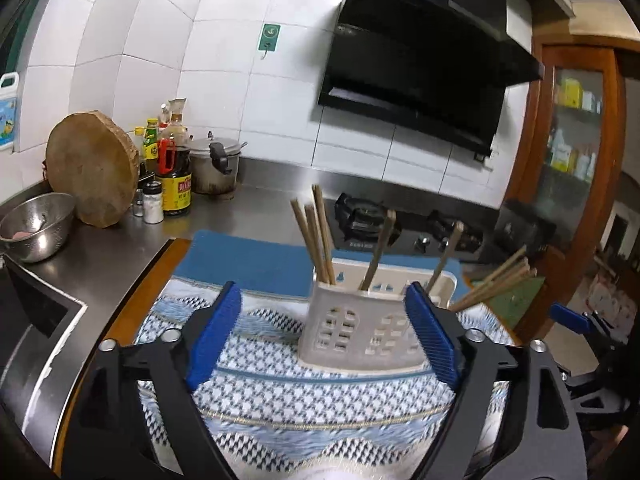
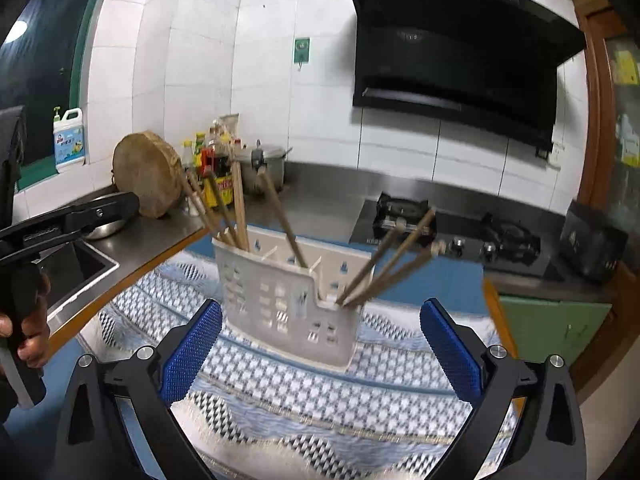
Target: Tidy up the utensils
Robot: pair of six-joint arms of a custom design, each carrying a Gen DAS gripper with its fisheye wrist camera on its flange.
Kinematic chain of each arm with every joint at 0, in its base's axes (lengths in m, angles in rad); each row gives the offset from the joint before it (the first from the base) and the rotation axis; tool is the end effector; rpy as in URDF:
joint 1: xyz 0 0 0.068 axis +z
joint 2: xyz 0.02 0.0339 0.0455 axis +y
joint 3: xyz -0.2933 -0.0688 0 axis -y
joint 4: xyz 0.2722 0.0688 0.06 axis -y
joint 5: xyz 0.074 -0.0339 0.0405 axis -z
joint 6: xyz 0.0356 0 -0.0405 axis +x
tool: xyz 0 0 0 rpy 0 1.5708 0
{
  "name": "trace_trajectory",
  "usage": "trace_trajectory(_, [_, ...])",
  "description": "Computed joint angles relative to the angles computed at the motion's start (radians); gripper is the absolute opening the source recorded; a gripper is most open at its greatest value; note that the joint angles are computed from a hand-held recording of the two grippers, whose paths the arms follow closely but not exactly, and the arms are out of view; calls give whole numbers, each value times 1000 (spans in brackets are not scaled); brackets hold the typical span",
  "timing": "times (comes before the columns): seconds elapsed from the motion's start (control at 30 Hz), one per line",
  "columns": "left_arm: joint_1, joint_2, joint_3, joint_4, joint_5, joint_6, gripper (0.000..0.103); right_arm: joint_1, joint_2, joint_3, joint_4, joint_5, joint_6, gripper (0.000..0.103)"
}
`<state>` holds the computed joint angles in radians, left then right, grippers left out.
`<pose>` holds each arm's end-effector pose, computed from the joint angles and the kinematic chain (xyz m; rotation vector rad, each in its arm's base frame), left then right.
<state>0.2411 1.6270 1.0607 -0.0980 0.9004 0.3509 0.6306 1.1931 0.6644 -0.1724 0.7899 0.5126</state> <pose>0.3699 0.0622 0.2517 0.5697 1.9368 -0.6292 0.2191 0.1287 0.2367 0.2701 2.0301 -0.1997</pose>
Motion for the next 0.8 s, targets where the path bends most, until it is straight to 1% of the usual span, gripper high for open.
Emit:
trace_trajectory(0.03, [5,-9,-13,-12,-7,26,89,7,6,-2,-13,-5,29,96])
trace_trajectory(0.1, [9,-25,-35,-14,-21,45,94,20,20,-2,-38,-12,77,96])
trace_trajectory(0.2, [14,-49,-66,-21,-42,82,96,31,28,-9,-58,-19,121,96])
trace_trajectory(0.33, [15,-67,-91,-53,-78,142,98,46,35,-22,-90,-28,191,96])
trace_trajectory(0.5, [17,-68,-93,-102,-100,183,98,55,29,-34,-127,-37,246,96])
trace_trajectory(0.6, [28,-78,-108,-100,-103,195,98,63,22,-42,-148,-35,272,96])
trace_trajectory(0.73, [38,-122,-174,-16,-144,195,98,63,18,-45,-165,-44,296,96])
trace_trajectory(0.8, [42,-119,-167,-46,-139,216,98,62,18,-48,-167,-49,301,96])
